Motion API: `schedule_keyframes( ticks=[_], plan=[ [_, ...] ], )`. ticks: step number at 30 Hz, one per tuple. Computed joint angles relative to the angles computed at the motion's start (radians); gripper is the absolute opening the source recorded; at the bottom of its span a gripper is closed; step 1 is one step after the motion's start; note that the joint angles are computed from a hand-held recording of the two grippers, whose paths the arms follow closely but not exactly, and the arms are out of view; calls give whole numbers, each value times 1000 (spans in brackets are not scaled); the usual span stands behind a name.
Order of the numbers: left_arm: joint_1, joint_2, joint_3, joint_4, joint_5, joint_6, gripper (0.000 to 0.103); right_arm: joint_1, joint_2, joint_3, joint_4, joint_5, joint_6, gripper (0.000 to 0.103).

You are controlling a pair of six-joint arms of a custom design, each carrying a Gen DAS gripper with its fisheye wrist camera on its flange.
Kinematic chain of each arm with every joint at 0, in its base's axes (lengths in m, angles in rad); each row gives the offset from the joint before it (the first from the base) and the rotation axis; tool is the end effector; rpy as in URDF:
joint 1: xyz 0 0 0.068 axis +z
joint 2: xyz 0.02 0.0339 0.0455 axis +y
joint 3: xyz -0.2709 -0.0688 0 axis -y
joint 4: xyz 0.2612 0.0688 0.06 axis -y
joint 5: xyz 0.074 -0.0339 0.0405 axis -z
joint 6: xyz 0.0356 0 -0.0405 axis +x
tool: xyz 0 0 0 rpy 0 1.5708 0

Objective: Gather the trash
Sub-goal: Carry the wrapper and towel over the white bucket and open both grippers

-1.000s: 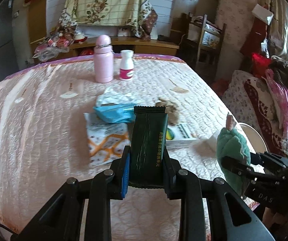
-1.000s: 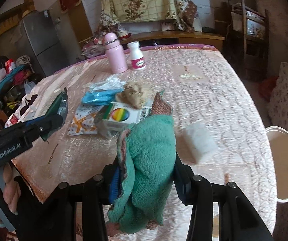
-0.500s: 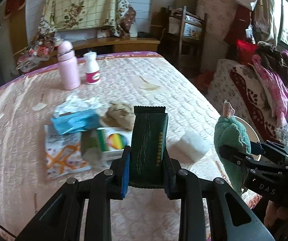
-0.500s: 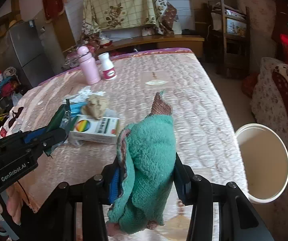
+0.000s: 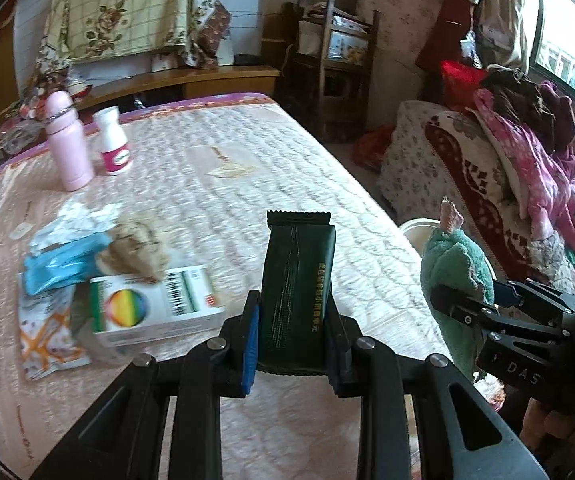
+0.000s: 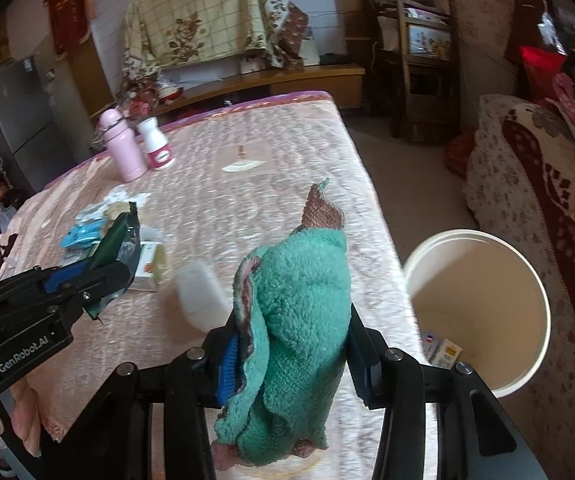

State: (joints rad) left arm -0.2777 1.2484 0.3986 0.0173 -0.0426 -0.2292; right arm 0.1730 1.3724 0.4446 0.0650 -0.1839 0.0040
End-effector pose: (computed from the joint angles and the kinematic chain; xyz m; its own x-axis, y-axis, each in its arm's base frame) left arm 0.2172 -0.0603 0.1328 -0.7486 -0.0226 -0.6626 0.0783 0.9894 -0.1222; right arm 0.2374 0.0481 0.1232 -0.7495 -0.1270 -0.6497 -0.2834 0.9485 0.1415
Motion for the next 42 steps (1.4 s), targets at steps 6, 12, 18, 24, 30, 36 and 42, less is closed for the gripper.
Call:
schedule_keyframes(
  ticks=[6,12,18,24,30,36,42],
  plan=[
    [-86,125,75,46,-1,-35,29,-135,41,20,4,-31,-63,48],
    [-171,269,182,78,10,-71,29,-285,126,74,14,-56,-142,48],
    [-235,434,325,96,52,-105,29,-409,275,171,34,-50,-189,49],
    [-283,580,457,106,70,-122,29,-516,423,263,53,-51,-210,50],
    [-304,677,553,107,93,-128,60,-560,523,314,97,-56,-175,60],
    [-300,681,552,132,80,-144,73,-584,552,331,135,-45,-152,75],
    [-284,632,490,133,40,-126,73,-585,546,320,127,-53,-151,75]
  ],
)
